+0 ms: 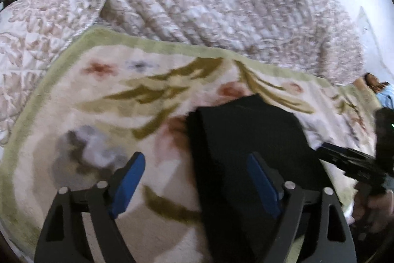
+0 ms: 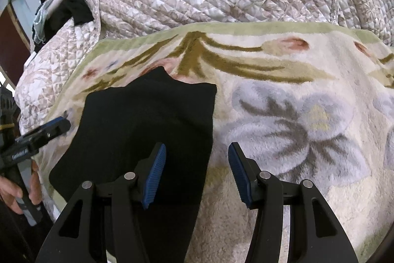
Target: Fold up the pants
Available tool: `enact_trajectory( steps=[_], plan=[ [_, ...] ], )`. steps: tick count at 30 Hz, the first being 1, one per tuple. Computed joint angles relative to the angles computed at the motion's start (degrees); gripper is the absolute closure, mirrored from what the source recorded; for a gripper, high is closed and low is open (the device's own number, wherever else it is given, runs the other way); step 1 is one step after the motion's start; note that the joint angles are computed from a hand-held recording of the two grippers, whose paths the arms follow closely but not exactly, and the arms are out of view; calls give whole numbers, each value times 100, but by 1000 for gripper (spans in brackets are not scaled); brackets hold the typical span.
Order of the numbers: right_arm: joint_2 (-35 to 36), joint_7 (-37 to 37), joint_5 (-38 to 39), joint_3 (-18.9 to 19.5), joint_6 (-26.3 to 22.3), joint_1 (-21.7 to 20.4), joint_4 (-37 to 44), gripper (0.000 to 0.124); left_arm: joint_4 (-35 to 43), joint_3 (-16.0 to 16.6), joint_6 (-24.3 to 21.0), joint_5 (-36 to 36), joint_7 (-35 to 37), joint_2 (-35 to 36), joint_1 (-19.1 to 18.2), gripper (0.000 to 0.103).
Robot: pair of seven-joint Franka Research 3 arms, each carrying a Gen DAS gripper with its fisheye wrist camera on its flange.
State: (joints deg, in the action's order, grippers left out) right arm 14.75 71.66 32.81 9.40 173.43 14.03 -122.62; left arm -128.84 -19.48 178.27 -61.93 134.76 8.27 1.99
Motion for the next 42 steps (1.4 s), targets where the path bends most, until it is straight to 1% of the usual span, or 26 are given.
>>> enact_trajectory(
  steps=[1, 2, 3, 4, 5, 6, 7, 8, 9, 11, 12, 13, 15, 16, 17, 19, 20, 21, 23, 24, 27, 30, 34, 38, 40, 42],
  plan=[
    [-8, -167, 154, 133, 10, -103, 1, 71, -24, -70, 26, -107, 159, -31, 9, 36],
    [-16, -403, 376, 304, 51, -223, 0, 71, -53, -77, 37, -83, 205, -49, -32, 45],
    [-16, -531, 470, 361, 27, -244, 10, 71, -88, -29, 3, 74, 104, -58, -96, 48],
    [-3, -575, 465, 336, -43, -205, 29, 71, -106, 9, -106, 209, 15, -55, -128, 48],
    [35, -508, 327, 226, -164, -96, 63, 71, -133, 105, -223, 500, -246, -31, -200, 50],
    [88, -249, 11, -5, -273, 112, 91, 71, -166, 193, -263, 809, -531, -7, -271, 55],
    [134, 31, -317, -189, -321, 276, 100, 71, -192, 202, -270, 974, -669, 10, -286, 56],
    [156, -3, -307, -172, -317, 266, 104, 71, -214, 153, -216, 1011, -680, 9, -258, 60],
    [152, -39, -264, -120, -309, 209, 107, 71, -242, 106, -145, 1061, -677, -11, -233, 70],
    [119, 189, -459, -268, -204, 311, 61, 72, -251, -65, -121, 840, -409, -48, -84, 76],
    [105, 459, -723, -469, -133, 468, 27, 72, -264, -54, -84, 864, -413, -54, -85, 76],
    [98, 573, -847, -518, -102, 497, 12, 72, -277, -23, -23, 939, -485, -55, -101, 76],
    [80, 381, -618, -226, -113, 220, 18, 72, -255, 10, -49, 1050, -639, -43, -51, 76],
    [86, 93, -334, 37, -175, -16, 51, 72, -189, -85, -192, 797, -478, -42, 91, 75],
    [101, -76, -166, 145, -232, -120, 86, 72, -131, -90, -358, 624, -383, -38, 150, 74],
    [113, -193, 22, 181, -302, -152, 112, 72, -20, -4, -733, 248, -247, -22, 188, 64],
    [132, -358, 261, 287, -401, -262, 154, 72, 42, 61, -943, 101, -197, 9, 183, 52],
    [155, -471, 449, 331, -482, -315, 197, 72, 98, 143, -1184, -4, -205, 46, 177, 47],
    [217, -723, 913, 424, -668, -440, 296, 72, 198, 291, -1591, -213, -235, 128, 151, 45],
    [236, -843, 1120, 442, -721, -468, 331, 72, 246, 342, -1726, -370, -187, 159, 145, 45],
    [294, -1075, 1488, 398, -814, -430, 438, 72, 360, 467, -1910, -533, -113, 229, 58, 44],
    [390, -1169, 1721, 345, -852, -373, 571, 72, 514, 508, -1913, -572, -133, 375, -10, 41],
    [432, -1282, 1906, 308, -978, -326, 671, 72, 572, 472, -1937, -758, -106, 425, 2, 41],
    [322, -1717, 2363, 383, -1250, -429, 608, 73, 401, 479, -2051, -1016, 197, 275, -8, 41],
    [266, -1906, 2601, 349, -1382, -424, 566, 78, 305, 519, -2099, -1160, 347, 196, -48, 41],
    [272, -2004, 2844, 291, -1450, -408, 575, 87, 260, 576, -2084, -1170, 342, 155, -120, 43]
  ],
)
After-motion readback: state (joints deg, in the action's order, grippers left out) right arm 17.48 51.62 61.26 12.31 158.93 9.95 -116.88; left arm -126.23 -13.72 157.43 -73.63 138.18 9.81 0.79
